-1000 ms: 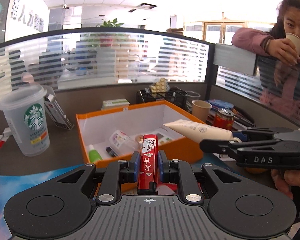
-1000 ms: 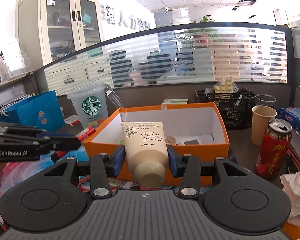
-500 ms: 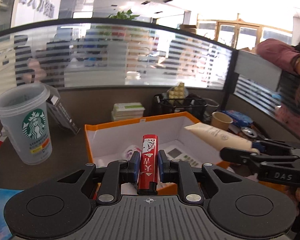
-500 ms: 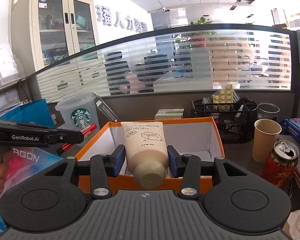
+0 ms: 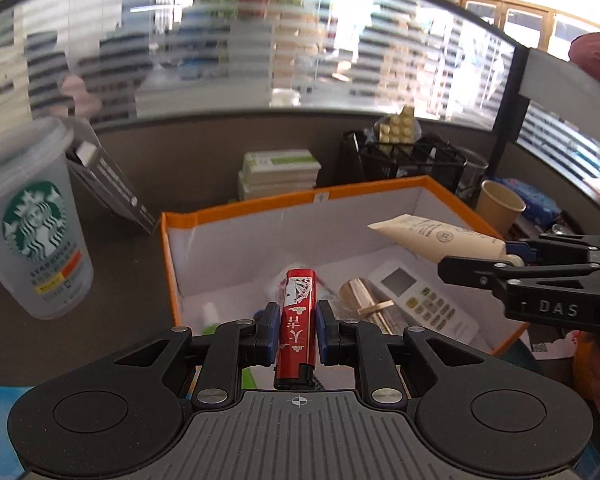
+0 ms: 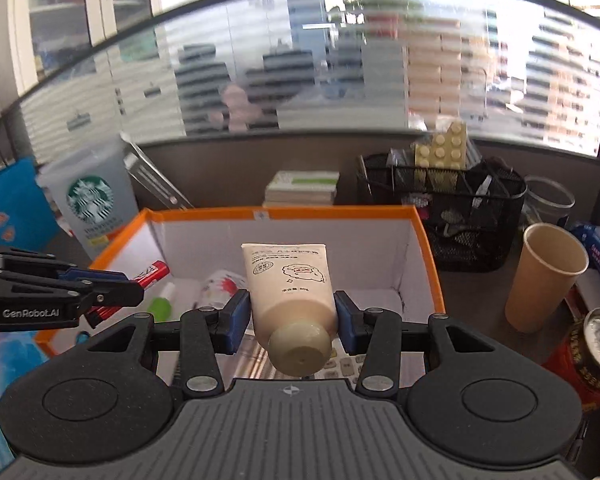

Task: Organize rigid objects
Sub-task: 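Open left tool releasing red tube while right tool releases cream tube into box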

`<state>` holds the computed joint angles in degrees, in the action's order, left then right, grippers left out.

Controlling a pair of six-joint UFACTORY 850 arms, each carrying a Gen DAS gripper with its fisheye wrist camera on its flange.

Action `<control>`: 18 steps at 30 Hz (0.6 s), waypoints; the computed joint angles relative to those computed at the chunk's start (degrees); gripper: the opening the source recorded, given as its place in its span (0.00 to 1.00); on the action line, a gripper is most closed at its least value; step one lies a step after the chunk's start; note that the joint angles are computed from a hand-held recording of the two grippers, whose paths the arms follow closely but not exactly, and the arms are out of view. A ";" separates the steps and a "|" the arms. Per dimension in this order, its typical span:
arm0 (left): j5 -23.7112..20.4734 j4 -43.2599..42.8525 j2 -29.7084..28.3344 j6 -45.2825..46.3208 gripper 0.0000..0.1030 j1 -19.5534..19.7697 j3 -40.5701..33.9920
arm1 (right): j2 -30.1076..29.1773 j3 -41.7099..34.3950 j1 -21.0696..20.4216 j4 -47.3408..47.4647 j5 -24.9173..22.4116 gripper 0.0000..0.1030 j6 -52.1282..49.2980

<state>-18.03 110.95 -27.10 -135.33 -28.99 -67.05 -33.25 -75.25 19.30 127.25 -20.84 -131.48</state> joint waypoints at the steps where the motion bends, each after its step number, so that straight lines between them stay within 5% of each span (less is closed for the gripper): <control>1: 1.32 -1.65 -0.83 1.28 0.16 0.50 -0.89 | -1.10 -1.34 0.17 -1.87 1.39 0.41 1.97; 10: 2.17 -22.78 -5.20 25.02 0.17 1.31 -6.50 | -6.44 -8.16 1.30 -18.25 8.78 0.41 17.20; 18: 2.03 -31.54 -7.70 35.55 0.16 1.05 -9.08 | -7.96 -10.34 2.11 -34.59 12.32 0.41 31.45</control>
